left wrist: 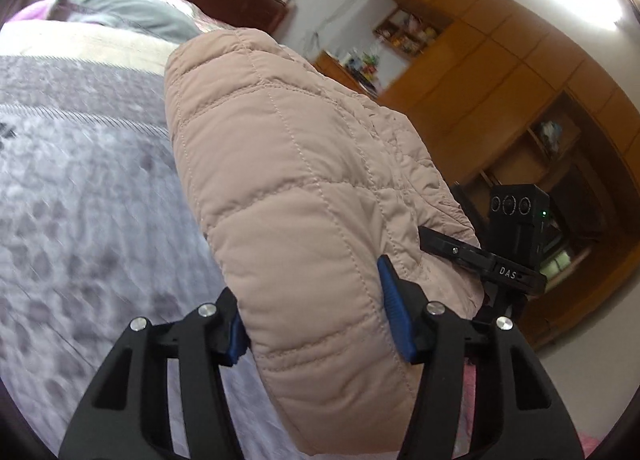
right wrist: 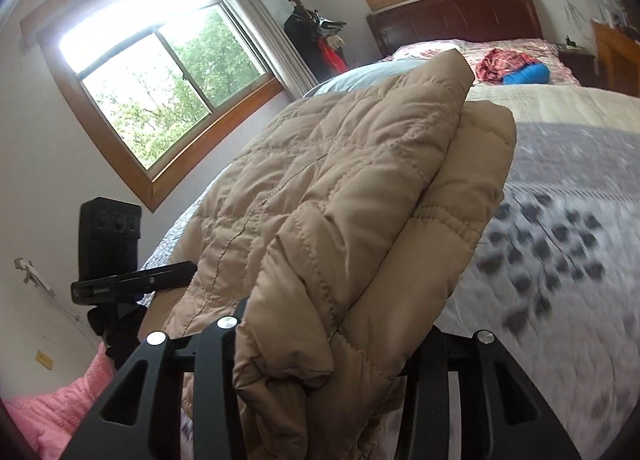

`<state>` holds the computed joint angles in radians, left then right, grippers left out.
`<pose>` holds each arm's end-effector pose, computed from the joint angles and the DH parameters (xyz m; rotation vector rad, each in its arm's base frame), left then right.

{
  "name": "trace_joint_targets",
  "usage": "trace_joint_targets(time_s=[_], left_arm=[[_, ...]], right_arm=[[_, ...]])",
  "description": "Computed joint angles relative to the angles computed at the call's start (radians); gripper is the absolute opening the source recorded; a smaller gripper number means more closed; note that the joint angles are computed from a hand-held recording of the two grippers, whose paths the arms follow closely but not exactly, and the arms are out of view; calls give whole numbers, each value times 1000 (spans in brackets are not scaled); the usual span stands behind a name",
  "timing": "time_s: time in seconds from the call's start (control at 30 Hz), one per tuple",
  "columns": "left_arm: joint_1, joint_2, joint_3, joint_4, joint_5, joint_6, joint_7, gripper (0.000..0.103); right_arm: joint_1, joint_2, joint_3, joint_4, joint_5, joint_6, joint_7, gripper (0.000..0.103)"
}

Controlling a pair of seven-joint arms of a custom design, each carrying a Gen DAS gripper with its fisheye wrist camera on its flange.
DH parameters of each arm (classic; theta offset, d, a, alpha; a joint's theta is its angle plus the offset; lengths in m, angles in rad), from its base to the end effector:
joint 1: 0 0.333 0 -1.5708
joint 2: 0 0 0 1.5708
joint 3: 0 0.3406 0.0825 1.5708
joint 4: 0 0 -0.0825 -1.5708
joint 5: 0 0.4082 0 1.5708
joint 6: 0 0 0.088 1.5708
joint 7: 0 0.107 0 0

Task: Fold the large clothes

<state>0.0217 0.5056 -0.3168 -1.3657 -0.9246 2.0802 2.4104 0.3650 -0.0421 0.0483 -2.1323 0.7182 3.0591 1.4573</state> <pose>0.7334 -0.2087 0.5023 1.0766 -2.2712 1.3321 0.5626 0.1905 0.5409 -1.4032 1.6467 -0.2650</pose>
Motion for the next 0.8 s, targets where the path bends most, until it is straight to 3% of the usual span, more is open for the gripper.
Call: trace_joint_targets(time_s=[0.17,0.27,0.37,0.4,0.6,0.7,0.8], left_arm=[[-12,94,19,119,70,19,-58,55],[-17,195,30,235,150,-21,-137,56],[-1,238,12,261,183,-33,-153,61],[4,231,7,245,188,-24,-145,62],[-17,195,22,230,258,-10,-222,71],[5,98,24,101,256,43,-175,75],[27,6,24,-20,217,102,-103,80]], right_arm=[[-64,151,41,146,111,-51,-115,41],[-118,231,84,210,154,-96,-126,41],[-203,257,175,216,309,-97,-254,45],[-212,257,182,219,326,-104,-265,45],[-162,198,120,157,106,-112,-36,62],[-120,121,84,70,-100,-88,131,69],[-102,60,81,4,-131,-87,169,69]])
